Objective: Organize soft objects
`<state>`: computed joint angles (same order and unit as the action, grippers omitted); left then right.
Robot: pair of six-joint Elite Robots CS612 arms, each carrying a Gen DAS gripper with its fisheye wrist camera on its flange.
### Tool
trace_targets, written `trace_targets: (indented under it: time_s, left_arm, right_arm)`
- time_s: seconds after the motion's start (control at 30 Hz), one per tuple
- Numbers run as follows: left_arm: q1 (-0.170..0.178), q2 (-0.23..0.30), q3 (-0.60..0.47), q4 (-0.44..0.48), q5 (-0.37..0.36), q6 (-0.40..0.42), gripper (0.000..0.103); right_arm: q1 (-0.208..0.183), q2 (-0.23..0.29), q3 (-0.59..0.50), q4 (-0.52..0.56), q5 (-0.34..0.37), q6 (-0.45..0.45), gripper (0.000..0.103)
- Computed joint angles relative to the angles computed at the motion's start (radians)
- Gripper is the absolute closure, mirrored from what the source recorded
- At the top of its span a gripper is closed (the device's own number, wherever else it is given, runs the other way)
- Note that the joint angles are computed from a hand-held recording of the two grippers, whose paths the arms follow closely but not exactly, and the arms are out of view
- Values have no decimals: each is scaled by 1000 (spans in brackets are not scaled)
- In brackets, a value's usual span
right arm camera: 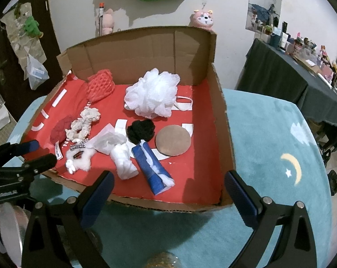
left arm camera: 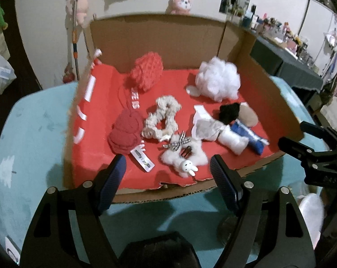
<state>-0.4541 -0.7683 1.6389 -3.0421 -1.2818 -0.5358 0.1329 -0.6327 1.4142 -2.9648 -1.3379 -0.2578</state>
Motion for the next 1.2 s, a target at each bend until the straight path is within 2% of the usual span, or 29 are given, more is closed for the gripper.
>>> trace_targets:
  time_s: [0.1,0.27,0.37,0.47,0.57,0.67,0.8,0.97,1.2]
  left_arm:
    - [-13,-26,37,-34,52,-10,26]
    - [-37,-61,110,-126,110,-32,14]
    - [-63,-80,158,-176,164,-38,13]
    - [-90,-93,205,-243,187,-49,8]
    - [-123,-95,247,-317,221,-51,7]
    - [-152,-90,273,-354,260,-54,7]
    - [-180,-77,293,-373,291,-68,7]
    - [-192,-50,294,-354,280,-97,7]
    - [-179,-5,253,-247,215,-178,7]
  right_arm:
    - [-9,-17,23,-28,22,11,2]
    - [-19,-52,80,-115,29,14,1]
    - [-29,-81,137,-194,40,14,0]
    - [-40,-113,212,-296,61,11,0]
    - [-53,-137,274,-373,88,21,0]
    - [-62,-153,339,-460,107,14,0]
    - [-68,-154,401,-545,112,19,0]
    - [-66,-131,431,-558,116,8,0]
    - [-55,-77,404,-480,74,-2,0]
